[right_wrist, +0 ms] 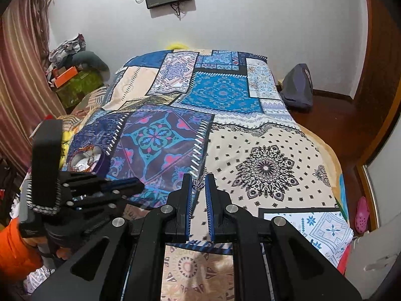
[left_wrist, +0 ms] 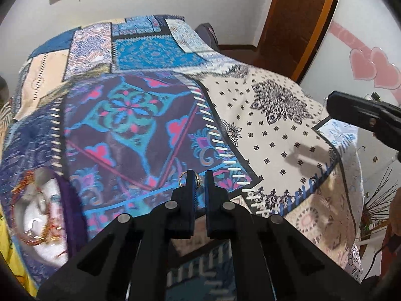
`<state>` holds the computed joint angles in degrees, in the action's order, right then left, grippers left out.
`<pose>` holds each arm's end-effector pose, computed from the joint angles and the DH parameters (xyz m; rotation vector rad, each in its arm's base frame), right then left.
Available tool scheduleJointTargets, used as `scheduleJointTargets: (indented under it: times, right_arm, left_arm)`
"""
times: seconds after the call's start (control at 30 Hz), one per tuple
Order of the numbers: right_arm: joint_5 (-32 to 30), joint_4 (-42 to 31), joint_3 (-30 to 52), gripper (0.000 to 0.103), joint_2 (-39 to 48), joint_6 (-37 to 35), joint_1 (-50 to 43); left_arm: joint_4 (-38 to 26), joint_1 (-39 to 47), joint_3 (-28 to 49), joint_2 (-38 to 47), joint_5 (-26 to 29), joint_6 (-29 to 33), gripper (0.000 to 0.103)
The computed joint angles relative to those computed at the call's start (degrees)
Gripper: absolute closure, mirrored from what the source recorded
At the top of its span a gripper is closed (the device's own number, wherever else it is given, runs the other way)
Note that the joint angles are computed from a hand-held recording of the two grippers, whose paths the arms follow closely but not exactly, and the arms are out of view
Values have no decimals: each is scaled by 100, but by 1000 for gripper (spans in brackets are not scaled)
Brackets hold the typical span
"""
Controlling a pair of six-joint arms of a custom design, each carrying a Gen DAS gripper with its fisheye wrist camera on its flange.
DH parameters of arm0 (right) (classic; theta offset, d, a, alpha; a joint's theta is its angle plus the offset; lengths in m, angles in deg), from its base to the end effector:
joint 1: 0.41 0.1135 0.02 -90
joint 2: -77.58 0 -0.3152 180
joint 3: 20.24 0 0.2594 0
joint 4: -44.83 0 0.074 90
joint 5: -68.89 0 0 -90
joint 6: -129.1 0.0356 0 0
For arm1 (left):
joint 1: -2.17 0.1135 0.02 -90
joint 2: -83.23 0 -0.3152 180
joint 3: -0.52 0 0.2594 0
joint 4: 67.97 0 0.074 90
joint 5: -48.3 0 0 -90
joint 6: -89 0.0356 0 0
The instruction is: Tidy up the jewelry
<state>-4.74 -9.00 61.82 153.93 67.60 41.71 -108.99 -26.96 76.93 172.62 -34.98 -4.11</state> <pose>0.2114 0.1776 0.3651 -0.1519 2.3756 0.2467 0.2895 -0.1661 0.2819 0.6201 2.4683 -0.3731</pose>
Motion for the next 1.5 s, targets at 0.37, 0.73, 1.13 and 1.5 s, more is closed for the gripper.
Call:
scheduleJointTargets:
  times: [0.37,0.73,1.13,1.5]
  right_arm:
    - [246,-28,803,94,577,-23,622]
    - [132,201,1857,94,1511,-266,1037]
    - [-527,182,2787,94,2560,-415,1153]
    - [-1139,-25,3089,94,3237,-367,1095]
  left_arm:
    - [-234,764,-189,-1221,184,179,98]
    - [-477,2300,-146,-1899,652,764,98]
    - [-516,3269,-366,-1794,1179,1219,98]
    - [-222,3335,-719,-1381,1358,1309,98]
